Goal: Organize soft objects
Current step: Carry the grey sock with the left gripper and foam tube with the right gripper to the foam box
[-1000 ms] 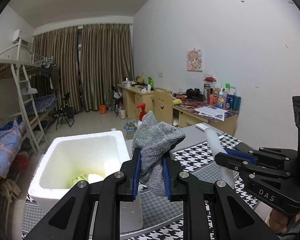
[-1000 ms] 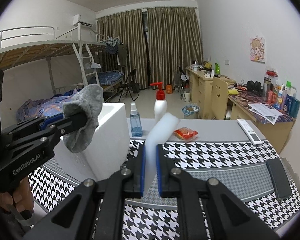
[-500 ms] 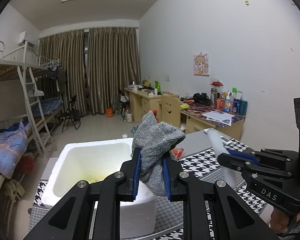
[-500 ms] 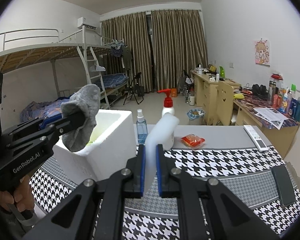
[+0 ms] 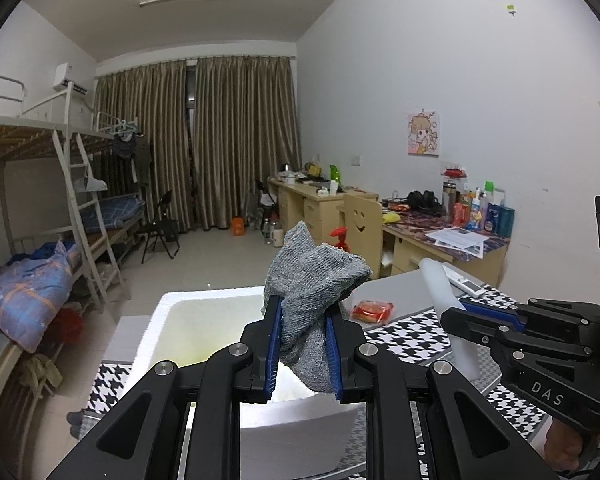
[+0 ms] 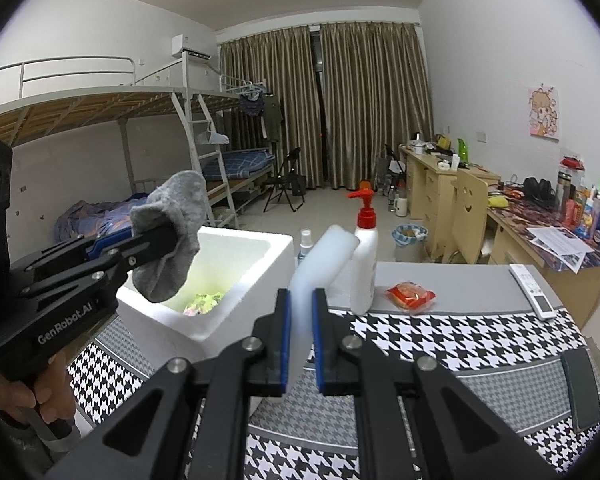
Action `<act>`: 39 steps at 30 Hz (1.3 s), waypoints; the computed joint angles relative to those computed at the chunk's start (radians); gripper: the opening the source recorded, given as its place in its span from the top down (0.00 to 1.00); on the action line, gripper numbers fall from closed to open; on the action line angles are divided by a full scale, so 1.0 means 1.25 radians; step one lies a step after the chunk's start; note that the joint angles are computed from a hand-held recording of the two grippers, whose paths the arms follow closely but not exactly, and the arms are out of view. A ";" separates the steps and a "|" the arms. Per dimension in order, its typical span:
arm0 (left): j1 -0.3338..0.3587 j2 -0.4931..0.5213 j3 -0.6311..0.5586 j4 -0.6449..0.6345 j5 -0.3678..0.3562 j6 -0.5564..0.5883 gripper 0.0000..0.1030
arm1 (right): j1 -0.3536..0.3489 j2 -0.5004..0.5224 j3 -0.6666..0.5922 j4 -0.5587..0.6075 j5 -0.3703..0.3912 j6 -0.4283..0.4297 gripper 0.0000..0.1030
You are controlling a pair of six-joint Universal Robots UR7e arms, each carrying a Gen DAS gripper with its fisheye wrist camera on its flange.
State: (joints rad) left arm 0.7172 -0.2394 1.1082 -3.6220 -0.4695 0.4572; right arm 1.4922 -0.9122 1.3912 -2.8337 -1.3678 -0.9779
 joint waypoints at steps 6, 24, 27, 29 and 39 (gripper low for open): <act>0.001 -0.002 -0.003 -0.019 0.010 0.019 0.79 | 0.009 0.009 -0.013 0.017 0.003 -0.001 0.88; 0.007 -0.017 0.006 -0.094 0.055 0.074 0.79 | 0.038 0.029 -0.030 0.070 0.002 -0.032 0.88; 0.008 -0.022 0.011 -0.104 0.062 0.079 0.79 | 0.042 0.033 -0.034 0.076 0.002 -0.034 0.88; 0.009 -0.021 0.010 -0.113 0.066 0.088 0.79 | 0.045 0.036 -0.038 0.084 0.003 -0.035 0.88; 0.009 -0.028 0.018 -0.151 0.088 0.112 0.79 | 0.059 0.057 -0.066 0.133 -0.006 -0.043 0.88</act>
